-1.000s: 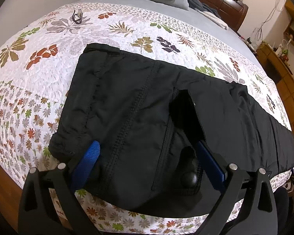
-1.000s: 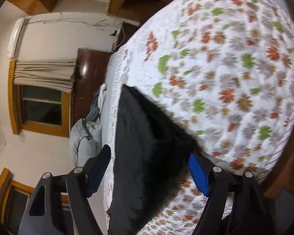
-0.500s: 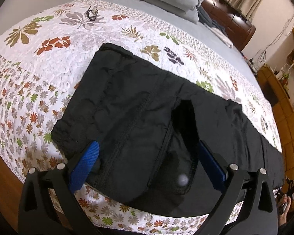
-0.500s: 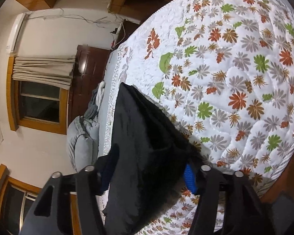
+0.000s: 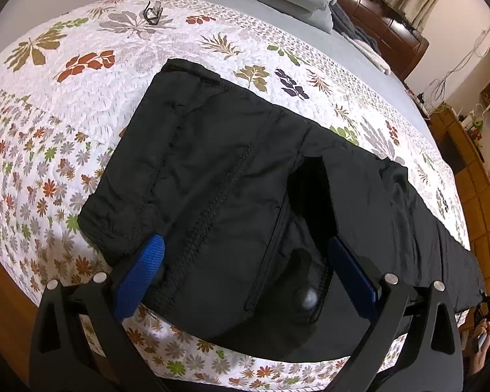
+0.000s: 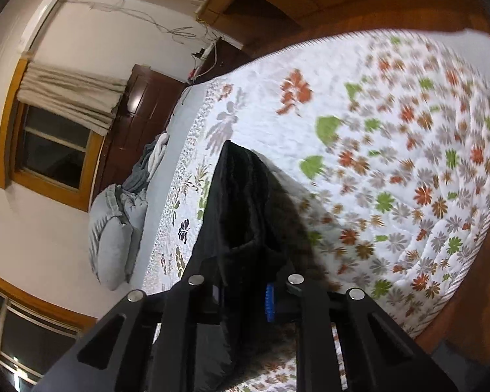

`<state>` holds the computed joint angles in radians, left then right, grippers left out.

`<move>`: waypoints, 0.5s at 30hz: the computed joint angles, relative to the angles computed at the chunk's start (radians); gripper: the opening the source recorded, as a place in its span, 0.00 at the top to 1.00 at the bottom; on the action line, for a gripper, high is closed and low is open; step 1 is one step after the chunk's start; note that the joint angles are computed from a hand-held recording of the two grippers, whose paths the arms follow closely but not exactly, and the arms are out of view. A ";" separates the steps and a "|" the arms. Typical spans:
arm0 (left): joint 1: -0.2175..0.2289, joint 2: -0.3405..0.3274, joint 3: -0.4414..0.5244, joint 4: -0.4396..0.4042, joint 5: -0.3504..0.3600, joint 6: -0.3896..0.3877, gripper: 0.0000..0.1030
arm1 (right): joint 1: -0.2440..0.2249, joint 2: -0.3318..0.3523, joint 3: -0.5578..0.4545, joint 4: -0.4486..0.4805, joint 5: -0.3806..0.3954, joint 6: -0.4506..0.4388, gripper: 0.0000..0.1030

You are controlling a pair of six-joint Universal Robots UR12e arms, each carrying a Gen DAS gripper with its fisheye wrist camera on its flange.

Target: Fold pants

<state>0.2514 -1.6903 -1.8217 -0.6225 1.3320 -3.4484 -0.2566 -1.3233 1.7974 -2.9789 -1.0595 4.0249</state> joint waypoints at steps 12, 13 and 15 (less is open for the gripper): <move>0.015 0.005 -0.018 0.035 -0.051 -0.031 0.03 | 0.088 -0.052 -0.105 0.143 -0.171 -0.188 0.85; 0.018 0.006 -0.022 0.040 -0.058 -0.034 0.03 | 0.099 -0.055 -0.117 0.153 -0.186 -0.204 0.85; 0.023 0.008 -0.027 0.051 -0.073 -0.042 0.03 | 0.118 -0.059 -0.136 0.178 -0.218 -0.232 0.85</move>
<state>0.2743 -1.6827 -1.8491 -0.5714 1.2586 -3.4907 -0.1391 -1.3825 1.6618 -2.8011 -1.2775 3.7925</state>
